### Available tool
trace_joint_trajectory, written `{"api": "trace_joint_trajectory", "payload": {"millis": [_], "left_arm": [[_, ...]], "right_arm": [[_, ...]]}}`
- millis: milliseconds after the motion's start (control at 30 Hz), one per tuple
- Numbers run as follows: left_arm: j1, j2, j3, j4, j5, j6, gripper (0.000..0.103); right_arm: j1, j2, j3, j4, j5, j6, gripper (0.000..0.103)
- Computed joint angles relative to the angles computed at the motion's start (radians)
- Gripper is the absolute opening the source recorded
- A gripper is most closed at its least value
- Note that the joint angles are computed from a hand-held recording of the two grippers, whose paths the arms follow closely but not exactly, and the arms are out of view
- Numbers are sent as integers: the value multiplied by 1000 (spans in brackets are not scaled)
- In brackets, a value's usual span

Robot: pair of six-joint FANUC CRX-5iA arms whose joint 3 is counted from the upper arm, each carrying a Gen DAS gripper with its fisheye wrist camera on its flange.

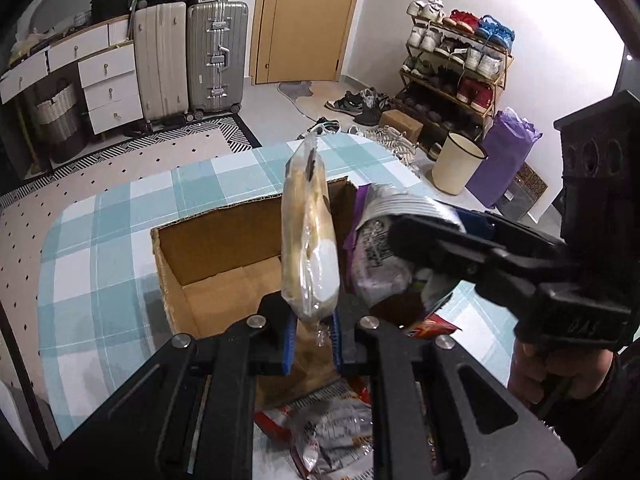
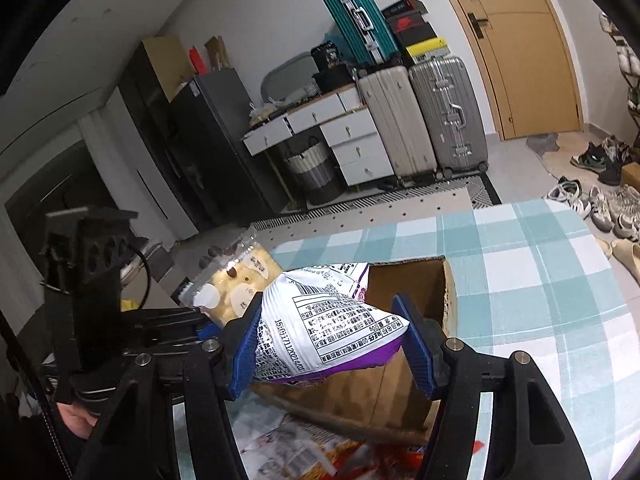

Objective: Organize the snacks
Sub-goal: 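Carry both held packs over the SF box, then open both tools to drop the packs into the box and withdraw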

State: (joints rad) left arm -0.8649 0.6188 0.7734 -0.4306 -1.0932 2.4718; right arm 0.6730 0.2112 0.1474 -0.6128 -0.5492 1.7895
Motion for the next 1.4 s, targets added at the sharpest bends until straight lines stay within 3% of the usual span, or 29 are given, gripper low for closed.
{"api": "trace_joint_trajectory", "payload": {"millis": [167, 233, 300, 400, 467, 667, 867, 1033, 1400], "left_arm": [[27, 30, 9, 21, 10, -25, 14], [21, 53, 47, -12, -44, -20, 33], [6, 59, 66, -67, -85, 11, 57], [-6, 24, 20, -101, -56, 52, 69], [-23, 23, 31, -140, -89, 59, 69], [-85, 7, 53, -222, -169, 95, 70], [-149, -13, 74, -286, -242, 146, 70], [-206, -12, 117, -343, -317, 164, 77], [-332, 41, 278, -449, -491, 160, 88]], "right_arm": [[1, 53, 24, 24, 18, -7, 64], [12, 62, 16, 65, 47, -24, 66], [35, 69, -7, 171, 87, -103, 87], [15, 61, -13, 105, 91, -36, 89], [24, 46, -41, 157, 121, -82, 89], [10, -18, -82, 123, 134, -75, 89], [41, -107, -159, 191, 174, -116, 89], [70, -185, -224, 236, 193, -159, 89], [162, -373, -425, 468, 265, -371, 89]]}}
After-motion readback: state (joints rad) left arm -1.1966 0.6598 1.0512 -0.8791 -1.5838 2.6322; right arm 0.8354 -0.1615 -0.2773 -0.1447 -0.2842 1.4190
